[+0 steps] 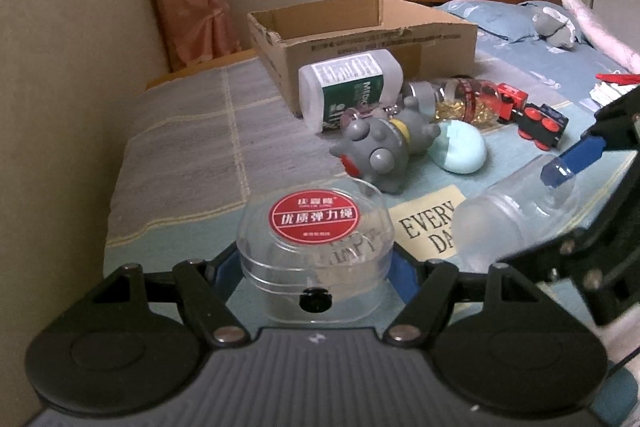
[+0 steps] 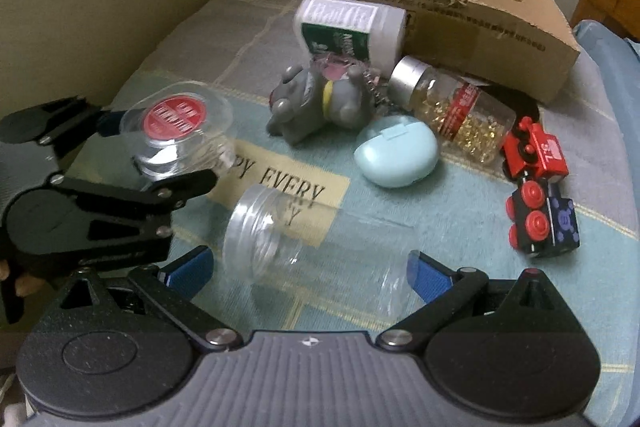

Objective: Organize rigid objects
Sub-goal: 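Grasp the clear plastic cup with the right gripper while the left gripper holds the box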

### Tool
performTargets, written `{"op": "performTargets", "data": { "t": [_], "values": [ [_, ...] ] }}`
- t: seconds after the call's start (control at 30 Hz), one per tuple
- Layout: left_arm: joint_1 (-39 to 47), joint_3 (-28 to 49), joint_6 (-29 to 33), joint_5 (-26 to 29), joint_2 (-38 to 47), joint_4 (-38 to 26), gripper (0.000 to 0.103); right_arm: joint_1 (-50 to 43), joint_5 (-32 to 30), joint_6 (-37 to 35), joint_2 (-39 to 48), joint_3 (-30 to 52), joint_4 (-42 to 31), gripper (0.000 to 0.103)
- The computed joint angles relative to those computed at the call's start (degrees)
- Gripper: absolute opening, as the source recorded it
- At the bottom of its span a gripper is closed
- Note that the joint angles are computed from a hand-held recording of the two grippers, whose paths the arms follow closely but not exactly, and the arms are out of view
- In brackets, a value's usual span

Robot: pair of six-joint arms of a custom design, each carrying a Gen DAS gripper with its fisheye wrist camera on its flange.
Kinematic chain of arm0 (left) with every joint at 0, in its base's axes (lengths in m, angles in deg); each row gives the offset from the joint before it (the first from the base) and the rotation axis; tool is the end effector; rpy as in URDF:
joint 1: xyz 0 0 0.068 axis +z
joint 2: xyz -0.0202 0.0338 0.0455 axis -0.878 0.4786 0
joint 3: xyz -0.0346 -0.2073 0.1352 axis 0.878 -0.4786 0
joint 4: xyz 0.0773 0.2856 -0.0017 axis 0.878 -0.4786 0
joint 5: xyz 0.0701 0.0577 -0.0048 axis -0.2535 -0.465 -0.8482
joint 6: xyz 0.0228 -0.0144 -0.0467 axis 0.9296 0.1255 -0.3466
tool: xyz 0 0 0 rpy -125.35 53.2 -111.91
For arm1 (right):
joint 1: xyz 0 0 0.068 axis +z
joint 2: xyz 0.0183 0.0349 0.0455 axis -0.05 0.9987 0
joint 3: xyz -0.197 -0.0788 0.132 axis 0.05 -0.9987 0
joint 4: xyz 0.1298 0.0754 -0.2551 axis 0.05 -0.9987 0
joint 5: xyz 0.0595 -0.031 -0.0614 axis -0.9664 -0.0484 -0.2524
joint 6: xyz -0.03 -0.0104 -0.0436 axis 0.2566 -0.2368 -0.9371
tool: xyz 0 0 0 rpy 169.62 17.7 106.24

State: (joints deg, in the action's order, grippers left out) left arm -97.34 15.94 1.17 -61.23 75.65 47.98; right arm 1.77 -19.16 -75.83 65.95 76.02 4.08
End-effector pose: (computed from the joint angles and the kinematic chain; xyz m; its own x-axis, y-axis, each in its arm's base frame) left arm 0.2667 -0.1842 0.0149 -0.5963 0.3281 -0.7327 0.4012 0.9123 0.0820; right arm 0.2863 0.0261 0.0267 -0.8671 -0.1172 -0.4841 -0.1609 0.9857 0.0496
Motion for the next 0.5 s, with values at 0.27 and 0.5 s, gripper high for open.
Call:
{"op": "performTargets", "data": {
  "t": [0.27,0.5],
  "values": [
    [0.15,2.53,0.75,0.56,1.16,-1.84,0.076,-1.5,4.34,-1.92,-1.07,-0.56,-0.49,0.103],
    [-0.17,4.73,0.9,0.74,1.75,-4.14,0.075,0.86,6.33,-1.21,2.39,0.16,3.62,0.098]
  ]
}}
